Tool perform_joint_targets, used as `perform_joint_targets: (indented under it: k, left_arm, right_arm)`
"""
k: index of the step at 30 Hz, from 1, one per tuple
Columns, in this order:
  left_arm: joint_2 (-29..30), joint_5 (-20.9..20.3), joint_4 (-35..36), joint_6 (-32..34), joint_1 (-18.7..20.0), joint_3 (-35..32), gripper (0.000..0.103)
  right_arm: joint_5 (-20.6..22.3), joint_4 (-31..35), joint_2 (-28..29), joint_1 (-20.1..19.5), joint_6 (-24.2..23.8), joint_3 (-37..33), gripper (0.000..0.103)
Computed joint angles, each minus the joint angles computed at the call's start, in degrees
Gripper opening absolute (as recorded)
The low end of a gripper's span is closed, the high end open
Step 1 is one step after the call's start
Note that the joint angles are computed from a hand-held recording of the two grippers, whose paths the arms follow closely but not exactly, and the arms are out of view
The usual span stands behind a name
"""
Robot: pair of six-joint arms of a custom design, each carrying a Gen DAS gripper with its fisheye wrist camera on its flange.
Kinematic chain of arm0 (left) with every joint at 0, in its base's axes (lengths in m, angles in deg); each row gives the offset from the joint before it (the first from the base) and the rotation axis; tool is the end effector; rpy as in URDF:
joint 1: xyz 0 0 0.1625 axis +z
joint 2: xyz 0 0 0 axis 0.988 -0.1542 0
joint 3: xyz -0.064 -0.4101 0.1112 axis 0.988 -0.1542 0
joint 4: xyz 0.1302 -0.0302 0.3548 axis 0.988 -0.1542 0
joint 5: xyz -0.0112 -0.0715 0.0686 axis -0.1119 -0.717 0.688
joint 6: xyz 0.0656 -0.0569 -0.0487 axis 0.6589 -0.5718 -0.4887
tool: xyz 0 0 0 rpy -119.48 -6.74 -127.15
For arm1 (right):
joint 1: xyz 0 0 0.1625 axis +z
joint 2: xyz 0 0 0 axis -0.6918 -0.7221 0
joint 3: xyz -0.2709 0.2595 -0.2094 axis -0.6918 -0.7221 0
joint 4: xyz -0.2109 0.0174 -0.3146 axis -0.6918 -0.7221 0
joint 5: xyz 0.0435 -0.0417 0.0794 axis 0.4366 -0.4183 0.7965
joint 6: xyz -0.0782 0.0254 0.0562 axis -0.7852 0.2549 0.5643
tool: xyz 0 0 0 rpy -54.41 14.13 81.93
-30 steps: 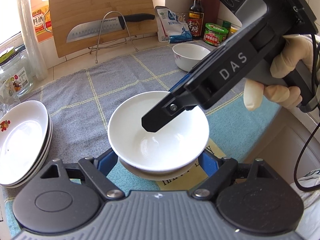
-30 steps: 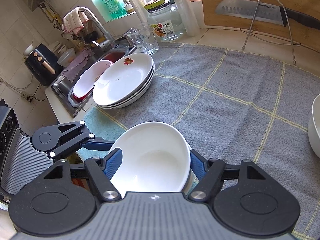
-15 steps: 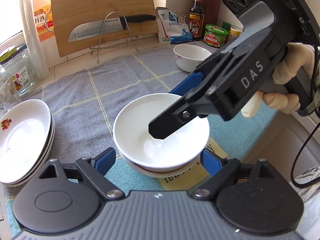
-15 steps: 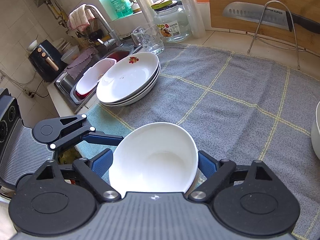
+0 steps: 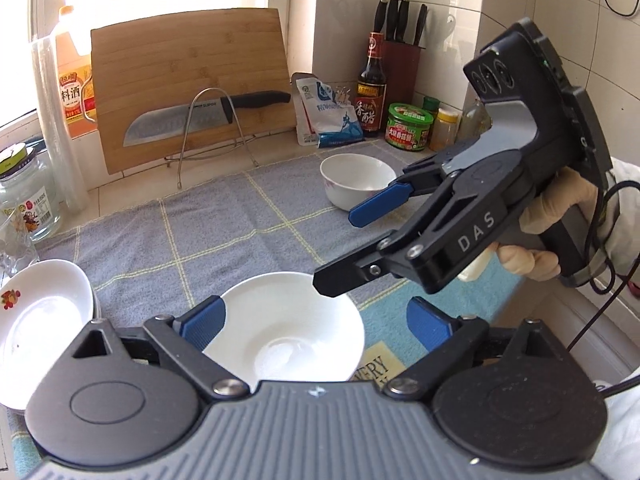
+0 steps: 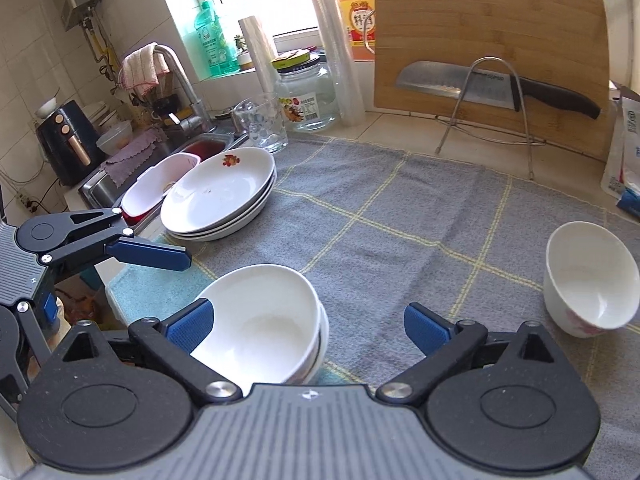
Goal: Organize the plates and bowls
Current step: 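Open the right tool and withdraw it from the bowl stack, then move the right tool to the last white bowl and grasp its rim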
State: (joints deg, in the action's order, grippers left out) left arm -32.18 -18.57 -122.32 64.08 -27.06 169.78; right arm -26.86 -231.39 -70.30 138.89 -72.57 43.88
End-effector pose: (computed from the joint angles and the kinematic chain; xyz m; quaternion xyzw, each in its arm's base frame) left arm -0.2361 -0.6354 0.1795 0.3742 0.8631 -0.2701 0.2049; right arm 0.1891 -0.7290 0.1888 0.3648 -0.9043 0.1914 0.1122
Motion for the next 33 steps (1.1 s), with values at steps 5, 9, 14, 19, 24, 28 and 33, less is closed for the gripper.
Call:
perform_joint_targets:
  k: [5, 9, 14, 19, 24, 28, 33]
  left_arm:
    - [3.33, -1.69, -4.21, 1.66, -1.01, -1.60, 0.097]
    - [6.93, -2.03, -6.24, 1.60, -1.61, -4.28, 0.097]
    - [11.06, -2.68, -7.48, 0.92, -1.94, -7.53, 0.097]
    - [16.23, -0.91, -8.80, -0.10, -2.40, -11.96, 0.097]
    - [22.43, 3.26, -11.20, -2.15, -3.13, -17.24, 0.097]
    - [27.15, 6.49, -12.48, -3.00, -3.42, -21.58, 0.097]
    - [32.90, 10.97, -11.63, -2.57, -3.36, -28.55, 0.097]
  right_arm:
    - [-1.02, -3.75, -1.56, -1.35, -0.26, 1.19, 0.103]
    - [-3.34, -5.72, -2.45, -2.33, -1.61, 0.97, 0.103]
    - [-5.16, -6.19, -2.67, -3.84, -3.38, -1.30, 0.103]
    - [-6.69, -5.13, -1.43, -5.36, -4.72, -5.19, 0.103]
    - [-7.17, -3.11, 0.51, -6.69, -5.70, -9.92, 0.103]
    - [-6.46, 0.09, 2.48, -7.58, -6.00, -14.65, 0.103]
    - [-5.17, 5.35, 5.95, -8.51, -6.82, -22.15, 0.103]
